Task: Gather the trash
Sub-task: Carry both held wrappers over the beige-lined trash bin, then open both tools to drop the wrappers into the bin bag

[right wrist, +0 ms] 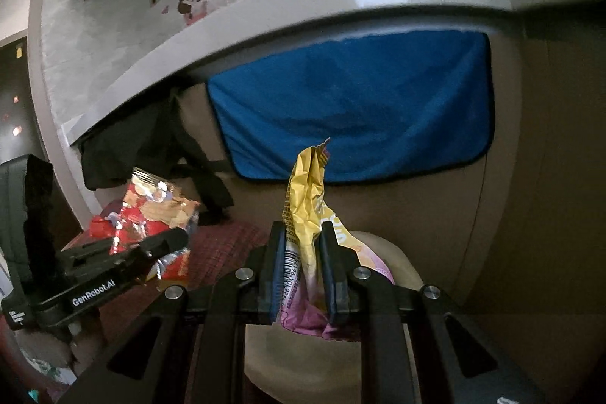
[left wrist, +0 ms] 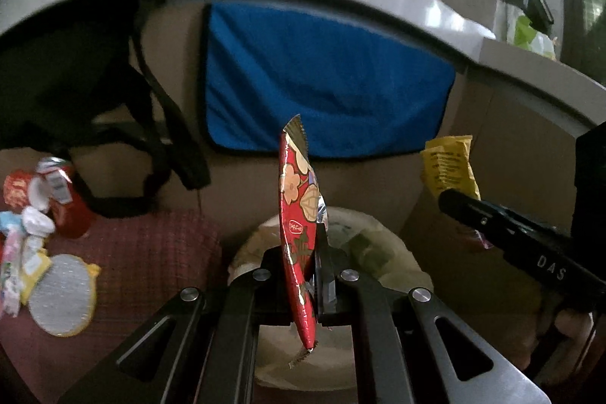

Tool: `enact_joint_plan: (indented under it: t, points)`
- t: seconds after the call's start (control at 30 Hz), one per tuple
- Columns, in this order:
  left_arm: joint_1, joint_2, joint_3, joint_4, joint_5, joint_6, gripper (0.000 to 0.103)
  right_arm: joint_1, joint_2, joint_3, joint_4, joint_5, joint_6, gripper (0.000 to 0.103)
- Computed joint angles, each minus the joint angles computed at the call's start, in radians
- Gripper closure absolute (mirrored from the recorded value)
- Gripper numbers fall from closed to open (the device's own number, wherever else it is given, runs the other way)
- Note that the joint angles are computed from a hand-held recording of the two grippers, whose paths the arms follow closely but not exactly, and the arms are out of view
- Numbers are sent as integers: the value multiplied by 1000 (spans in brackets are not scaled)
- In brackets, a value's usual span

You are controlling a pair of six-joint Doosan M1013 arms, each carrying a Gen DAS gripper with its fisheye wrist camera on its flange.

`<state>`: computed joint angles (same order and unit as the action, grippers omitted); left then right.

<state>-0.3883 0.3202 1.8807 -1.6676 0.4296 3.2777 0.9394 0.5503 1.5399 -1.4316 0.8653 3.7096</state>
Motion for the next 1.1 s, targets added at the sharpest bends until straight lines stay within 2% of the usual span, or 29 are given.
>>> enact_joint_plan:
  t: [0.07, 0.27, 0.33, 0.37, 0.4, 0.43, 0.5, 0.53, 0.57, 0.7, 0.9, 1.1]
  points:
    - [-4, 16, -18, 49, 7, -59, 96, -8, 4, 2, 5, -14, 4, 86]
    - [-9, 53, -51, 106, 17, -105, 96, -32, 16, 1, 20, -51, 6, 86]
    - [-2, 67, -67, 133, 44, -139, 94, -42, 17, 6, 15, -65, 21, 86]
    - [5, 79, -79, 149, 82, -162, 93, -46, 19, 4, 14, -73, 24, 85]
    - [12, 92, -94, 171, 121, -188, 86, -51, 19, 6, 6, -84, 34, 84]
    - [19, 106, -113, 212, 164, -230, 68, -54, 18, 12, -8, -93, 53, 81]
    - [27, 123, -132, 252, 205, -285, 47, -60, 15, 29, -31, -103, 95, 69]
    - [30, 126, -136, 259, 211, -300, 47, -65, 13, 36, -42, -116, 120, 54]
    - [34, 129, -138, 266, 214, -318, 47, -69, 12, 43, -58, -129, 151, 45]
    - [44, 129, -140, 273, 216, -344, 47, -69, 16, 46, -45, -129, 153, 45]
    - [73, 92, -106, 232, 174, -328, 47, -58, 14, 39, -27, -112, 143, 45]
    - [137, 32, -53, 172, 98, -254, 47, -29, 26, -12, 0, -44, 67, 45]
